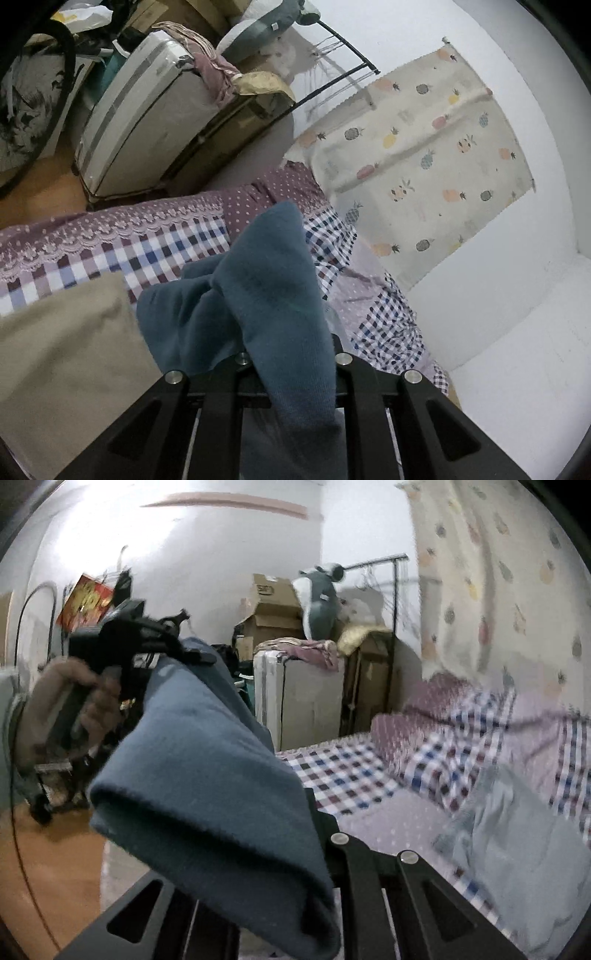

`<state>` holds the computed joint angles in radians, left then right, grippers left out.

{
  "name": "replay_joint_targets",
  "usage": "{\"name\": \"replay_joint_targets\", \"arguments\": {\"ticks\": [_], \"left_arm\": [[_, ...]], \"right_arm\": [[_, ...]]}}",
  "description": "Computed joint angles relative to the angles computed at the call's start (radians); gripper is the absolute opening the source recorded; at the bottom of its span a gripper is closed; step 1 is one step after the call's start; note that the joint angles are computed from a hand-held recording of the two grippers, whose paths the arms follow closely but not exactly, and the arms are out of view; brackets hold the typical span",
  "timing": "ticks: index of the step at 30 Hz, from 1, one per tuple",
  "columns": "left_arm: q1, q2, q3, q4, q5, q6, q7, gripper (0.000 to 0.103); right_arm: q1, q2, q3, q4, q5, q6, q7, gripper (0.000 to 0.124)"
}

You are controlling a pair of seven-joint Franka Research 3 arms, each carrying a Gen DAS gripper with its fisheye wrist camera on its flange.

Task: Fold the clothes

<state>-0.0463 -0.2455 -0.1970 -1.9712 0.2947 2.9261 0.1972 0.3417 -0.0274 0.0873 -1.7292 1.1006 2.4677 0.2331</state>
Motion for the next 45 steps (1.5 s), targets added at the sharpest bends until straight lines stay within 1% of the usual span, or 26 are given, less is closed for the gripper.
{"name": "replay_joint_targets", "arguments": {"ticks": [2,3,5,7,8,10,13,16,17,19,20,21,23,24,26,27,30,31,33,36,38,39,41,43,45], "left_arm": [[-0.007,-0.029,0.017,-0.045,-0.019,0.013,0.011,0.011],[0.001,-0.046,0.013,-0.068,-0.014,0.02,0.004,0.011],[0.004,-0.096,0.018,-0.136,-0.021,0.035,0.002,0.011],[0.008,-0.143,0.018,-0.2,-0.031,0.05,-0.003,0.011],[0.008,-0.174,0.02,-0.245,-0.036,0.063,-0.004,0.011],[0.017,-0.235,0.015,-0.317,-0.041,0.053,-0.009,0.011],[0.018,-0.329,0.017,-0.44,-0.065,0.043,-0.028,0.011],[0.009,-0.398,0.024,-0.529,-0.094,-0.001,-0.043,0.012],[0.006,-0.42,0.026,-0.556,-0.106,-0.022,-0.053,0.012],[-0.004,-0.454,0.032,-0.597,-0.126,-0.062,-0.065,0.015],[-0.011,-0.468,0.036,-0.613,-0.135,-0.077,-0.068,0.018],[-0.017,-0.482,0.039,-0.629,-0.144,-0.091,-0.071,0.02],[0.002,-0.528,0.015,-0.653,-0.144,-0.139,-0.103,0.038],[0.026,-0.562,-0.007,-0.666,-0.132,-0.155,-0.13,0.042],[0.067,-0.635,-0.045,-0.689,-0.104,-0.192,-0.184,0.069],[0.077,-0.663,-0.055,-0.694,-0.092,-0.214,-0.204,0.073],[0.074,-0.72,-0.069,-0.686,-0.049,-0.265,-0.216,0.079],[0.071,-0.738,-0.073,-0.682,-0.035,-0.282,-0.217,0.083],[0.074,-0.743,-0.1,-0.65,0.001,-0.292,-0.22,0.086],[0.068,-0.714,-0.141,-0.584,0.057,-0.277,-0.212,0.088],[0.076,-0.66,-0.187,-0.525,0.096,-0.234,-0.221,0.092],[0.079,-0.639,-0.202,-0.502,0.111,-0.218,-0.229,0.093],[0.087,-0.568,-0.243,-0.433,0.145,-0.173,-0.239,0.098],[0.096,-0.493,-0.283,-0.356,0.178,-0.152,-0.246,0.102],[0.118,-0.407,-0.339,-0.262,0.225,-0.134,-0.259,0.102]], "right_arm": [[0.015,-0.016,0.012,-0.037,0.032,0.031,-0.057,0.009],[0.023,-0.027,0.015,-0.06,0.05,0.041,-0.085,0.009],[0.039,-0.065,0.015,-0.123,0.087,0.034,-0.138,0.009],[0.054,-0.103,0.01,-0.182,0.093,0.008,-0.183,0.009],[0.063,-0.123,0.008,-0.212,0.092,-0.004,-0.206,0.01],[0.083,-0.162,0.009,-0.281,0.074,-0.013,-0.25,0.01],[0.105,-0.19,0.013,-0.339,-0.006,-0.036,-0.247,0.011],[0.119,-0.209,0.016,-0.377,-0.096,-0.074,-0.211,0.018],[0.122,-0.216,0.016,-0.385,-0.126,-0.089,-0.192,0.022],[0.123,-0.229,0.016,-0.396,-0.182,-0.103,-0.153,0.036],[0.122,-0.238,0.013,-0.4,-0.205,-0.116,-0.134,0.049],[0.12,-0.25,0.001,-0.401,-0.22,-0.148,-0.117,0.053],[0.113,-0.272,-0.018,-0.4,-0.246,-0.213,-0.085,0.056],[0.108,-0.286,-0.029,-0.402,-0.251,-0.242,-0.075,0.058],[0.098,-0.325,-0.057,-0.416,-0.229,-0.282,-0.073,0.062],[0.091,-0.346,-0.072,-0.423,-0.218,-0.304,-0.072,0.067],[0.058,-0.417,-0.129,-0.445,-0.188,-0.384,-0.067,0.073],[0.042,-0.443,-0.146,-0.454,-0.185,-0.406,-0.06,0.074],[0.009,-0.496,-0.169,-0.472,-0.187,-0.439,-0.037,0.079],[-0.045,-0.581,-0.222,-0.501,-0.193,-0.48,-0.006,0.081],[-0.089,-0.631,-0.255,-0.514,-0.212,-0.502,0.011,0.081],[-0.112,-0.653,-0.269,-0.519,-0.224,-0.505,0.019,0.081],[-0.159,-0.692,-0.294,-0.531,-0.247,-0.496,0.033,0.083],[-0.194,-0.71,-0.328,-0.525,-0.262,-0.494,0.044,0.087],[-0.231,-0.715,-0.365,-0.517,-0.26,-0.474,0.058,0.092]]}}
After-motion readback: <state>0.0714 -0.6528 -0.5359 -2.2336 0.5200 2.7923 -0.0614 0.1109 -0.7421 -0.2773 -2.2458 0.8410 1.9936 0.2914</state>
